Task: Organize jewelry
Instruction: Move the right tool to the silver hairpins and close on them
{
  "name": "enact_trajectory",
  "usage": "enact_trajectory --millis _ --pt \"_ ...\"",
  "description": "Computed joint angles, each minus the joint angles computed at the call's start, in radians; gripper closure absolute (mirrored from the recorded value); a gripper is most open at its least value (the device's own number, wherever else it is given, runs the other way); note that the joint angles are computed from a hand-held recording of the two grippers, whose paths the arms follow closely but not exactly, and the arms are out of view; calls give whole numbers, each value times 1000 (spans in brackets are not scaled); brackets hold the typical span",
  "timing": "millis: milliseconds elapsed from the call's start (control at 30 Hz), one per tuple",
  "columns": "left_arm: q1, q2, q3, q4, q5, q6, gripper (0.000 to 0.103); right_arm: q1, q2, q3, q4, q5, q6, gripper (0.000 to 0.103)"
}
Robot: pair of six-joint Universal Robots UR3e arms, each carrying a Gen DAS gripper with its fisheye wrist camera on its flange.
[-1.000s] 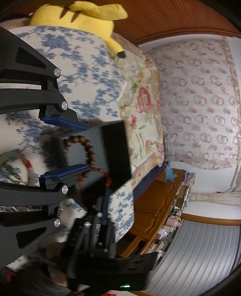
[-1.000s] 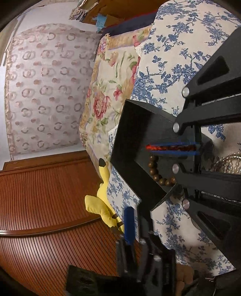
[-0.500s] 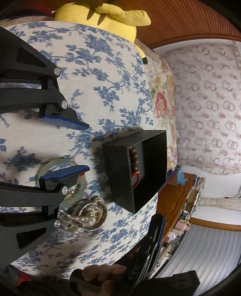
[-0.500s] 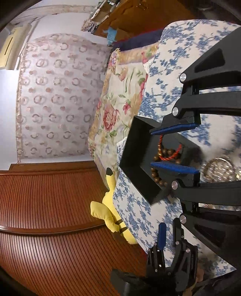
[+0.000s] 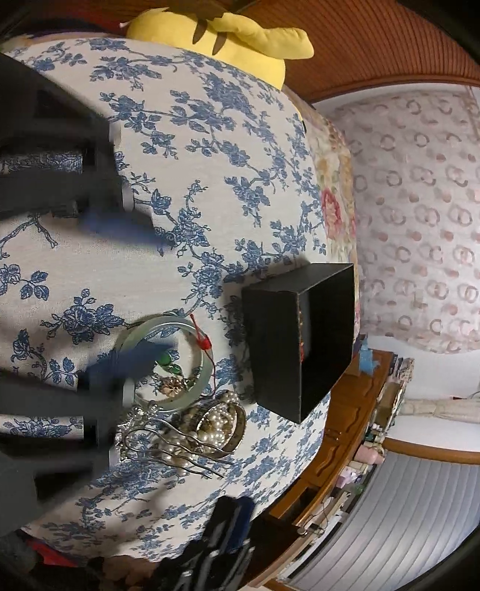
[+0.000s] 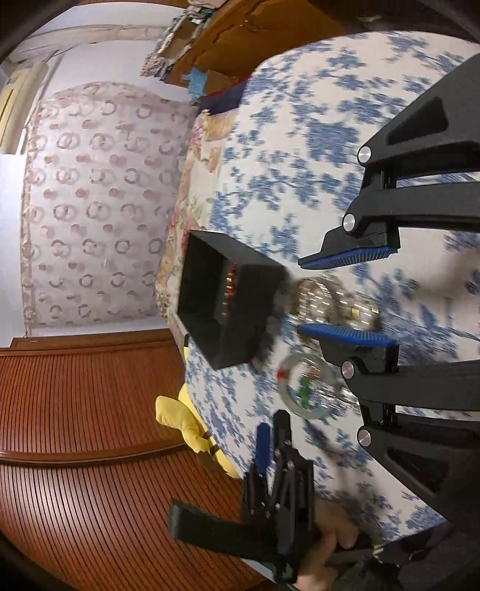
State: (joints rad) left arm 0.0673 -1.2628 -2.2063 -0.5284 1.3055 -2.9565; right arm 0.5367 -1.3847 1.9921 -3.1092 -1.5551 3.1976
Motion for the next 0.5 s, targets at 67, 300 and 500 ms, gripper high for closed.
enact_trajectory --millis 67,300,500 --pt "-2 -3 -1 4 2 2 35 8 -7 20 -2 3 19 70" --pt "-28 -60 5 41 73 -10 19 53 12 23 22 15 39 70" --pt "-33 -79 18 16 89 -6 8 64 48 -17 66 68 64 54"
